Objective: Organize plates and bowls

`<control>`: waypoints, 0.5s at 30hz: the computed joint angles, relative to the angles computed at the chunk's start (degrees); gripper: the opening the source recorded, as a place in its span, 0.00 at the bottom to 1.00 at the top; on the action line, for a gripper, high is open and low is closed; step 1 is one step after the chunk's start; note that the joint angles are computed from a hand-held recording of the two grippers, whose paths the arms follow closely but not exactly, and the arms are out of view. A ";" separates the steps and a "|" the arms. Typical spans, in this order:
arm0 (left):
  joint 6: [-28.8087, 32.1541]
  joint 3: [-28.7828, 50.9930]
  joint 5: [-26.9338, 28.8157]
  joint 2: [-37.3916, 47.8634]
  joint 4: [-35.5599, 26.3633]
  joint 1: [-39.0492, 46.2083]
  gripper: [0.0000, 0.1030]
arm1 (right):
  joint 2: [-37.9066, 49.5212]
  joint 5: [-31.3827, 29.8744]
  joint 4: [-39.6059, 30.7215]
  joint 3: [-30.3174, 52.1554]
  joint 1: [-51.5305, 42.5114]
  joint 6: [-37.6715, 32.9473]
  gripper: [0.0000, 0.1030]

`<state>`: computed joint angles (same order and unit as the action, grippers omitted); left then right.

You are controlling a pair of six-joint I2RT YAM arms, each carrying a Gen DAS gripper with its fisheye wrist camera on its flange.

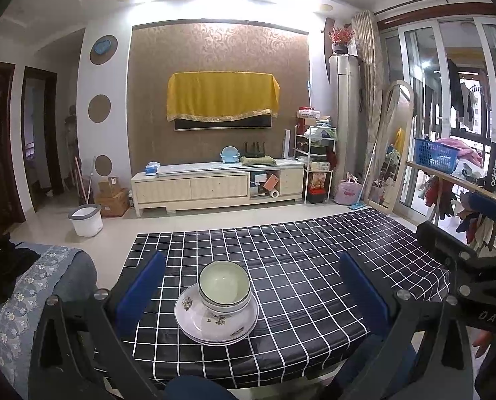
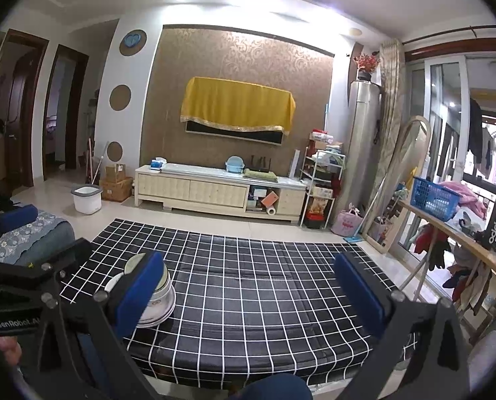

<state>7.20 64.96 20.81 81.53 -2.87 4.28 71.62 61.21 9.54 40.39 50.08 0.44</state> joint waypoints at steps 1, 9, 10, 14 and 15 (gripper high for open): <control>0.06 0.33 0.08 0.22 -0.31 -0.01 1.00 | 0.09 -0.07 -0.30 0.17 -0.13 0.11 1.00; -0.23 1.90 0.22 1.06 -1.40 0.48 1.00 | 0.72 0.16 -0.30 0.45 0.04 -0.57 1.00; -0.13 2.14 0.19 1.25 -1.43 0.42 1.00 | 0.80 0.18 -0.64 0.60 -0.01 -0.32 1.00; 0.03 2.01 -0.17 1.08 -1.44 0.17 1.00 | 0.70 -0.20 -0.86 0.74 -0.38 -0.35 1.00; -0.01 1.66 -0.42 0.94 -1.18 -0.01 1.00 | 0.82 -0.05 -0.77 0.75 -0.37 -0.36 1.00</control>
<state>7.19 66.62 20.39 82.47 -4.05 4.27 72.44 61.16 8.76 41.14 49.71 0.08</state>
